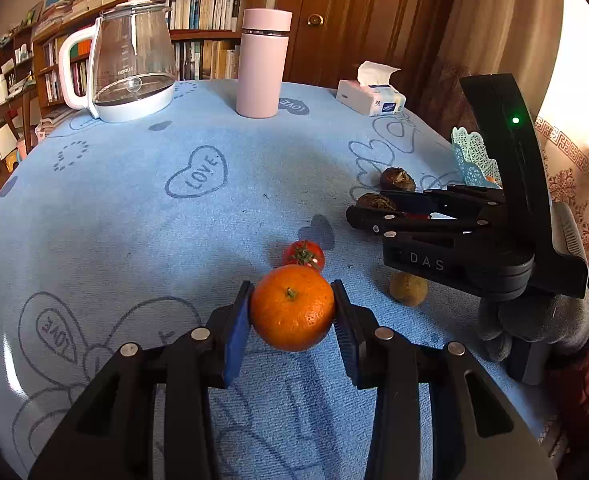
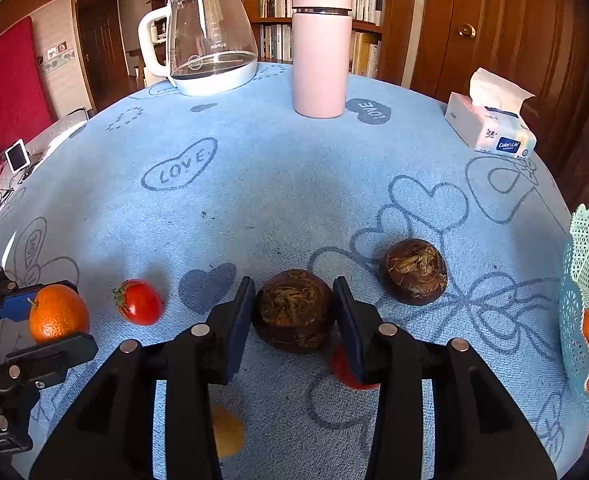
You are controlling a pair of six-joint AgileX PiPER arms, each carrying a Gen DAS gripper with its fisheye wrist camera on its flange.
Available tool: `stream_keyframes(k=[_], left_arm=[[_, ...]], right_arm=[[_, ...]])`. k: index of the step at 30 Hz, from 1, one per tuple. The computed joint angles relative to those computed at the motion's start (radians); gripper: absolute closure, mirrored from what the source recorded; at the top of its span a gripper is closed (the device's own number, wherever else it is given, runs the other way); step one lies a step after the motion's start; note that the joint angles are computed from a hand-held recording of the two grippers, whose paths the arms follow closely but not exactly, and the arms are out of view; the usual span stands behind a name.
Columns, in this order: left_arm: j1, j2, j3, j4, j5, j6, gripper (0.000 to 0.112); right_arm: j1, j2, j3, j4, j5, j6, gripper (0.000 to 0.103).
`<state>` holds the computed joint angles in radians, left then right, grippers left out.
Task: Organize fruits
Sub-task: 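Grasp a dark brown round fruit with the right tool while the left tool holds the orange, then carry the dark brown fruit into the green basket and open the right tool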
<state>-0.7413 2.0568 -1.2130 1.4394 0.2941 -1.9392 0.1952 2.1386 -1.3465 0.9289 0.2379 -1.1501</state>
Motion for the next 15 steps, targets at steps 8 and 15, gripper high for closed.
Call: stream_keyframes(k=[8, 15], left_arm=[[-0.001, 0.013, -0.01, -0.002, -0.009, 0.006, 0.073], [0.0, 0.015, -0.005, 0.05, -0.018, -0.04, 0.073]], right_arm=[[-0.047, -0.056, 0.064, 0.381, 0.042, -0.324, 0.062], [-0.115, -0.095, 0.1, 0.57, 0.082, -0.449, 0.062]])
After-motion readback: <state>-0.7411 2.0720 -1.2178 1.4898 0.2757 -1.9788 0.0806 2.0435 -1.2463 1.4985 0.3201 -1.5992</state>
